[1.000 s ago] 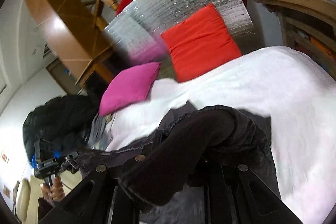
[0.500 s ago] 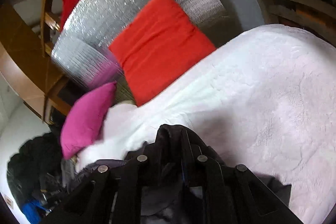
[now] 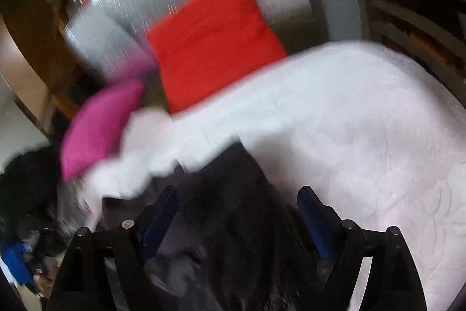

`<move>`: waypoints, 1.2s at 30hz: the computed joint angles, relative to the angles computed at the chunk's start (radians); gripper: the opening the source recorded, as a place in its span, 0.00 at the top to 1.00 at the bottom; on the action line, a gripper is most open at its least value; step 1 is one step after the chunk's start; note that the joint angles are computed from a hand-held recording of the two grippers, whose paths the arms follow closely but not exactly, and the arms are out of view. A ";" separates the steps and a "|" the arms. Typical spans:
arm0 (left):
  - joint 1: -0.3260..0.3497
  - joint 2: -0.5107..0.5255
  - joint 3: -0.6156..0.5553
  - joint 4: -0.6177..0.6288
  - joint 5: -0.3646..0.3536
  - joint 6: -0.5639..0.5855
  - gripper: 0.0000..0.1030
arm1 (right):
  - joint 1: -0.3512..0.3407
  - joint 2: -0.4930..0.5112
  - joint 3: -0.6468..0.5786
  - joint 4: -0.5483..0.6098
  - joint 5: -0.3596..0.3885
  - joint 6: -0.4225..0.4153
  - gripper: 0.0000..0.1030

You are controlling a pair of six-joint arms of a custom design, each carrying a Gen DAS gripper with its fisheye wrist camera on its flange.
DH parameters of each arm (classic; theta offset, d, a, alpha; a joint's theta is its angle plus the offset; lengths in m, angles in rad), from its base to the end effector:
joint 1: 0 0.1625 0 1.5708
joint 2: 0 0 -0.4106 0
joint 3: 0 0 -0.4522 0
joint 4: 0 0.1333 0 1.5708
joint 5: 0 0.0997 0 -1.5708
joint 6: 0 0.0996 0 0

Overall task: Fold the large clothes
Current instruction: 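Lower the folded hem onto the jacket near the collar and open both tools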

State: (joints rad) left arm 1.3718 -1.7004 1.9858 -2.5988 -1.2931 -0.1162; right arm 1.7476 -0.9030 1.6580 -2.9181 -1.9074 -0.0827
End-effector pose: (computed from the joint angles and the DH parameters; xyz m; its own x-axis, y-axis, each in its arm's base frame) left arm 0.0548 -0.5406 0.4392 -0.9896 -0.0754 -0.1222 0.0311 0.7183 -0.6951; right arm 0.2253 -0.6899 0.1527 -0.9463 -0.0520 0.3192 -0.2249 0.8152 -0.5337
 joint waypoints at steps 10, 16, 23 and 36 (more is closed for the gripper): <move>0.075 -0.089 0.125 0.036 0.000 -0.176 0.19 | 0.022 0.147 -0.177 0.266 -0.215 -0.012 0.49; -0.011 -0.038 0.117 0.086 0.145 -0.113 0.56 | 0.067 0.151 -0.115 0.090 -0.310 -0.162 0.84; -0.025 -0.014 0.133 -0.081 0.117 -0.073 0.86 | 0.106 0.168 -0.079 -0.277 -0.378 -0.298 0.86; -0.041 0.089 0.128 -0.158 0.317 0.000 0.83 | 0.027 0.246 -0.191 -0.130 -0.367 -0.130 0.75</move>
